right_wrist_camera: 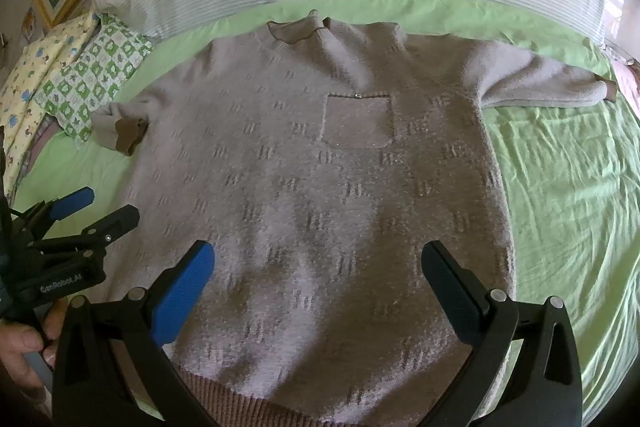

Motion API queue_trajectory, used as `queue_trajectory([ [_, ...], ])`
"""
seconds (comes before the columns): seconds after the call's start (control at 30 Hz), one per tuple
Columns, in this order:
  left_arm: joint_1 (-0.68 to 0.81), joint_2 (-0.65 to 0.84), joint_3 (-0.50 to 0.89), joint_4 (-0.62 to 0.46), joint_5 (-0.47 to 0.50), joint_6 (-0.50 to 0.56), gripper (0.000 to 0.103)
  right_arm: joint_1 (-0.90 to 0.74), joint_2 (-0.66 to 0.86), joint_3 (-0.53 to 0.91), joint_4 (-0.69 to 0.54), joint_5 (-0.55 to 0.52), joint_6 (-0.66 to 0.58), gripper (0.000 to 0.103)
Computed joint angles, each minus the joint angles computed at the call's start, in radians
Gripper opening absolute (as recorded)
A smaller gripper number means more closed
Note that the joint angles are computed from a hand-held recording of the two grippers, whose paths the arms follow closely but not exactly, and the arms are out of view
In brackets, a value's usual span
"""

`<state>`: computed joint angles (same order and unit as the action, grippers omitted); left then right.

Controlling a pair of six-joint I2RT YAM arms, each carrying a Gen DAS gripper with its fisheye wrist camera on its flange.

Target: Fold small clothes

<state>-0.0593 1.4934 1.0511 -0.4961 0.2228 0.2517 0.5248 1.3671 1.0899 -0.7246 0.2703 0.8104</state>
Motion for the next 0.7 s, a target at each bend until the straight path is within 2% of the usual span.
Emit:
queue_trajectory([
  [0.03, 0.000, -0.002, -0.001, -0.001, -0.003, -0.002, 0.094, 0.000, 0.004, 0.004, 0.000, -0.001, -0.004, 0.103],
  [0.07, 0.011, 0.023, 0.018, -0.004, -0.038, 0.046, 0.094, -0.001, 0.007, 0.008, -0.001, -0.002, -0.006, 0.103],
  [0.4, 0.023, 0.031, 0.021, 0.011, -0.029, 0.053, 0.094, -0.004, 0.018, 0.021, -0.005, -0.009, -0.015, 0.103],
  [0.7, 0.011, 0.045, 0.050, -0.042, -0.023, 0.053, 0.094, -0.004, 0.016, 0.014, -0.001, -0.014, 0.001, 0.103],
])
